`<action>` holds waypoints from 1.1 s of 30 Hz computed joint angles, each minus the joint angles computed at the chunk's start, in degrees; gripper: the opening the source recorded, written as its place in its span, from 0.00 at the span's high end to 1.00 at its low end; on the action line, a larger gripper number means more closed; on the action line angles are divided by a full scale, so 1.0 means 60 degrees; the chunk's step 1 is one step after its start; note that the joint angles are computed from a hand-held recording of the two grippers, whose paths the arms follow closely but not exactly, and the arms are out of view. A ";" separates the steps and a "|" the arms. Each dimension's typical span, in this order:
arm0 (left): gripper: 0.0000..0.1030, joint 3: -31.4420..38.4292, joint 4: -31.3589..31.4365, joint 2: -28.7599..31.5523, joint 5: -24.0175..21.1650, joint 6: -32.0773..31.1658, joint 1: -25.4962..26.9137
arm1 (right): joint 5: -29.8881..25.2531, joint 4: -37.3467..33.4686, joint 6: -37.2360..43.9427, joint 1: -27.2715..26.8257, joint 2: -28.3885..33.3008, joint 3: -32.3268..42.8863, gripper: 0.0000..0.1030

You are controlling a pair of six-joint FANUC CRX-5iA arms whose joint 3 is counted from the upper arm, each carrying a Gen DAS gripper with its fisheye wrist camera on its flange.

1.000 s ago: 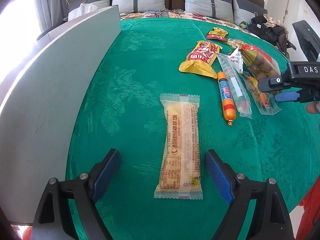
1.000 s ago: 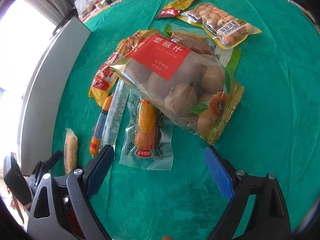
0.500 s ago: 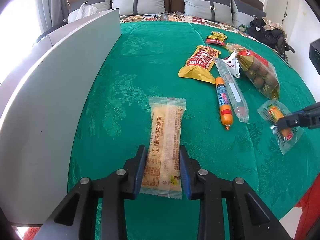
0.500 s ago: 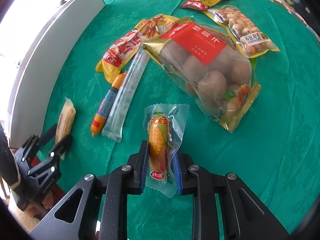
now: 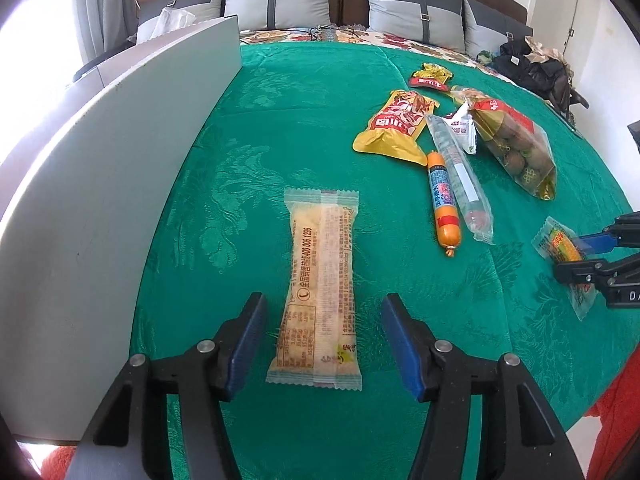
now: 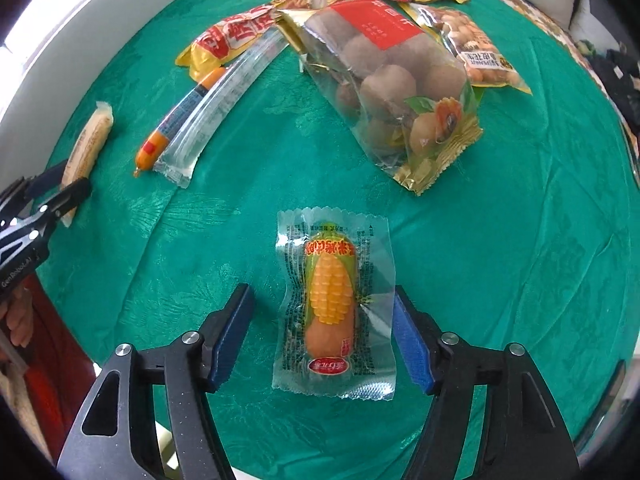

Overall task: Organize snacks
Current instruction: 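Grasp the corn-shaped sausage pack with the right tool while the left tool holds the bread bar, then carry both snacks into the white box and open both tools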

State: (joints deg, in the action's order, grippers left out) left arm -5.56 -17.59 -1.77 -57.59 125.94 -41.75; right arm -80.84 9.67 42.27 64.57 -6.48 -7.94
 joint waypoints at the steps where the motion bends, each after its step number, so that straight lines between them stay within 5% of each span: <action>1: 0.52 0.0050 -0.0079 0.0033 -0.0040 -0.0049 -0.0053 | 0.0038 -0.0203 -0.0012 -0.0093 -0.0056 0.0059 0.58; 3: 0.72 -0.0098 0.0247 -0.0080 0.0183 -0.0291 0.0114 | -0.0154 -0.0243 -0.0223 -0.0109 -0.0195 0.0114 0.69; 9: 0.72 -0.1919 0.3170 -0.1205 0.2125 -0.1513 0.1463 | 0.0413 -0.0127 -0.1160 -0.0062 -0.1550 -0.0286 0.95; 16: 0.72 -0.2693 0.4423 -0.1938 0.2942 -0.1980 0.1701 | 0.0590 -0.0163 -0.1507 -0.0003 -0.1894 -0.0691 0.96; 19: 0.72 -0.2464 0.4092 -0.1748 0.2730 -0.1853 0.1604 | 0.0064 -0.0096 -0.0661 -0.0083 -0.1233 -0.0281 0.84; 21: 0.72 -0.2505 0.4160 -0.1687 0.2690 -0.1791 0.1644 | -0.0330 0.0084 -0.0184 -0.0111 -0.0863 -0.0158 0.46; 22: 0.72 -0.2503 0.4124 -0.1678 0.2673 -0.1729 0.1665 | -0.0452 0.0403 -0.0070 0.0010 -0.0774 -0.0230 0.42; 29: 0.72 -0.2641 0.4076 -0.1783 0.2745 -0.1658 0.1843 | -0.0181 0.0363 0.0565 0.0417 -0.0870 -0.0419 0.35; 33: 0.72 -0.2575 0.3963 -0.1769 0.2658 -0.1632 0.1780 | 0.0025 -0.0314 0.0970 -0.0007 -0.0613 -0.0246 0.55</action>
State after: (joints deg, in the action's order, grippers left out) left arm -21.01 6.19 -12.39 -41.65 116.15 -31.07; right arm -80.69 7.78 48.09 64.53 -10.16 -9.42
